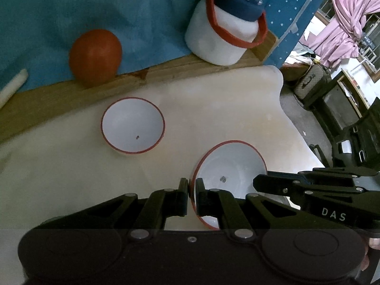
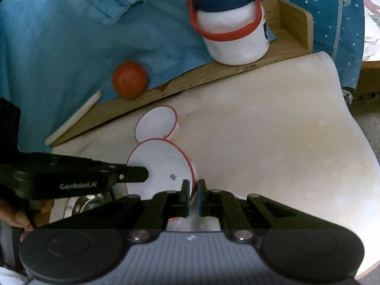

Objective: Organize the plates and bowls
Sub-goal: 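Carry the white bowl over and lower it into the steel bowl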

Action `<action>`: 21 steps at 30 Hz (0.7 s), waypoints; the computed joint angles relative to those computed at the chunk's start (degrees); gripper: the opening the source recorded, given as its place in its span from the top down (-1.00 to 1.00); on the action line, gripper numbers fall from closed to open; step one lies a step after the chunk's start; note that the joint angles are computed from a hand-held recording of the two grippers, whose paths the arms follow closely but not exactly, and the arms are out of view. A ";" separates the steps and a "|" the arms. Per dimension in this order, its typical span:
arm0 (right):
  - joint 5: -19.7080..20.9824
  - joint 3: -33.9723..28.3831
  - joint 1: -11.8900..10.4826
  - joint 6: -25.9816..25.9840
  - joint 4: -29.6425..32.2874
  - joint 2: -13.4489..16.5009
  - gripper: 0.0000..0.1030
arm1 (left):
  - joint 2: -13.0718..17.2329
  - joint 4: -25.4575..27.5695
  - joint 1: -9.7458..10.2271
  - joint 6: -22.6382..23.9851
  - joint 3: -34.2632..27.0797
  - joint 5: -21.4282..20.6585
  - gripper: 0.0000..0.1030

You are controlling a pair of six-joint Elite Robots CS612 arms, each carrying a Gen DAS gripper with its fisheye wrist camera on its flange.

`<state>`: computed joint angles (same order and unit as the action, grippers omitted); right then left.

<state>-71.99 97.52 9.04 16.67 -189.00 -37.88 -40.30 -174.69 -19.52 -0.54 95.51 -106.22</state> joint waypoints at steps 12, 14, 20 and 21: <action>0.79 3.59 -1.01 0.27 -1.95 -1.69 0.88 | -1.10 2.77 -0.62 2.28 1.01 -3.69 0.90; 0.74 4.45 -1.32 0.17 -1.21 -2.13 0.88 | -1.16 4.23 -0.91 3.30 1.17 -4.23 0.90; 1.74 6.23 -2.19 0.00 1.29 -2.78 0.88 | -1.01 8.78 -1.63 6.22 0.71 -4.41 0.90; 1.93 6.37 -2.25 -0.01 1.69 -2.76 0.88 | -0.93 9.54 -1.76 6.61 0.54 -4.11 0.90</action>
